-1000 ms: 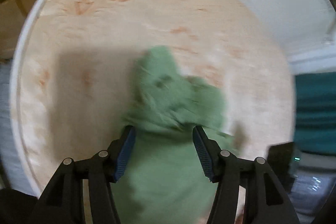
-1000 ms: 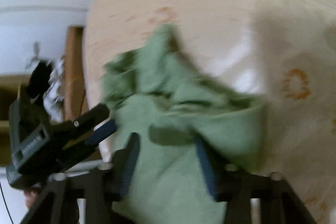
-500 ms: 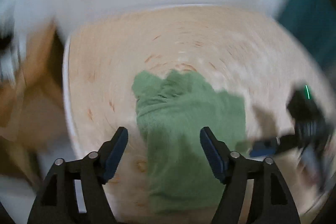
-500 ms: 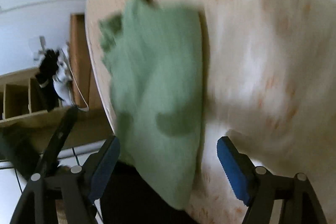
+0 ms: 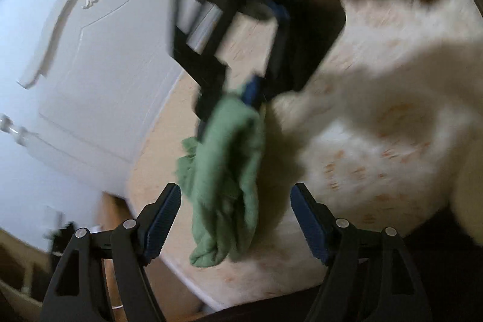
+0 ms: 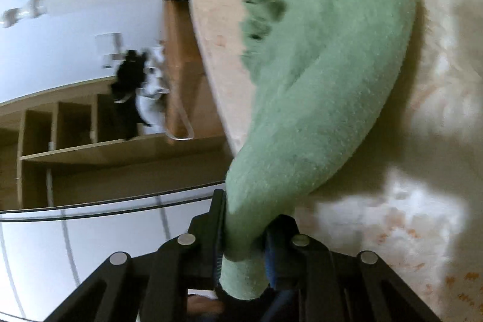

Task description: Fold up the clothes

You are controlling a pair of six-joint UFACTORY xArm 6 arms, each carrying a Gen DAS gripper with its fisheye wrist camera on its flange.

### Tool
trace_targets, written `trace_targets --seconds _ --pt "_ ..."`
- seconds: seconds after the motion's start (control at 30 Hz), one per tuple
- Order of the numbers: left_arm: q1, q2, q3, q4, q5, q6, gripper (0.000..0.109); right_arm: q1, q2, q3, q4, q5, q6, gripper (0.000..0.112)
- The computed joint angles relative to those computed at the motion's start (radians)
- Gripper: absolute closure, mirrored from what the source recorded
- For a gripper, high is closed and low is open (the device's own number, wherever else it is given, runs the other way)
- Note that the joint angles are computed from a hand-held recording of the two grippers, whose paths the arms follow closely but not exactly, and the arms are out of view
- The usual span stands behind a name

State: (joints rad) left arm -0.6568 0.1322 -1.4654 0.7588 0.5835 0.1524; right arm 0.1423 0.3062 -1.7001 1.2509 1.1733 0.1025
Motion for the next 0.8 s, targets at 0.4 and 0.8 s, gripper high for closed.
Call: trace_targets --seconds 0.4,0.8 --pt "-0.013 0.207 -0.268 0.088 0.242 -0.042 0.088 -0.017 0.042 -0.056 0.006 0.033 0.039 0.091" --pt "0.001 0.144 -0.270 -0.032 0.270 -0.021 0.093 -0.092 -0.109 0.295 0.163 -0.089 0.021 0.024"
